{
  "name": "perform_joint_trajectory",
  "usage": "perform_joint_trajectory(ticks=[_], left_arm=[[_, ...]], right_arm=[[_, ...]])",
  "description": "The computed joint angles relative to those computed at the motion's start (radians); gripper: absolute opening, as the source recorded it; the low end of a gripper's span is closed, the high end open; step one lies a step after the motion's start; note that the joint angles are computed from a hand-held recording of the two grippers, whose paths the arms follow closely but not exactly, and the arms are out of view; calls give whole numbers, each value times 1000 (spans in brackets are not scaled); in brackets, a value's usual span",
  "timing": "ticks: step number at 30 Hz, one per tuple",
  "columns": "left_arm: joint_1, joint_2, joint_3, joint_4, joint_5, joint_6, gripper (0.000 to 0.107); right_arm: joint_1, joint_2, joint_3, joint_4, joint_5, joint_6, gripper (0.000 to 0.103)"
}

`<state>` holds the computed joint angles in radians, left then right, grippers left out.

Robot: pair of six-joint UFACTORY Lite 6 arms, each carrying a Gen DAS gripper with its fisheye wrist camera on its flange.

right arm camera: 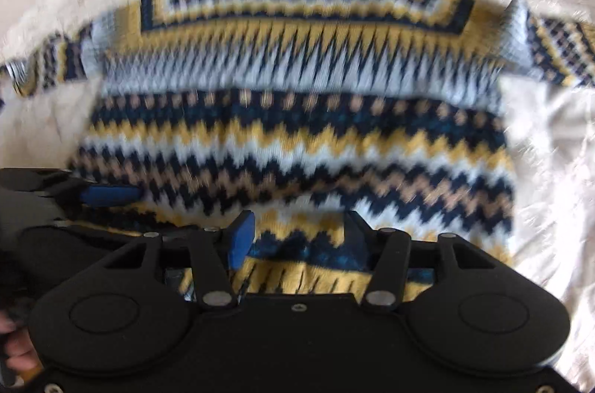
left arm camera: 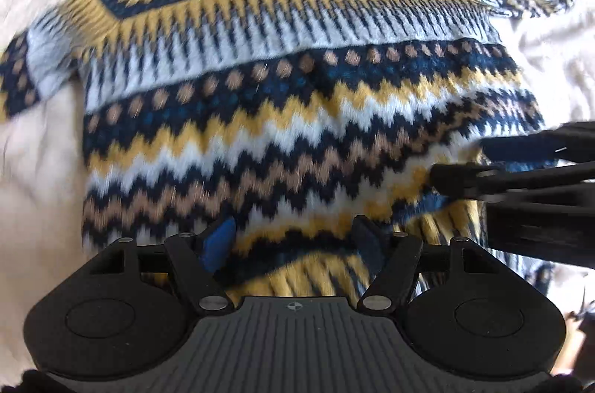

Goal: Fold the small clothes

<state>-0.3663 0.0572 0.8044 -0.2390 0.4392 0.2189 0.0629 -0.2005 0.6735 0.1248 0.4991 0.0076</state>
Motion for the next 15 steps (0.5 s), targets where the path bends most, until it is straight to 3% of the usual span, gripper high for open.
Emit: perform_joint_trajectory(ticks=[3,8,15], left_arm=[[20,-96,-100,22,17,48,68],[11,-266,-254,67,26,74,69],[45,-259,-115,-40,167,146,65]], right_arm=[[39,17,-63,-61,7,83,59],[55,-155,-212,-76,71,110,59],[-25,-288,-178,-30,226,51,59]])
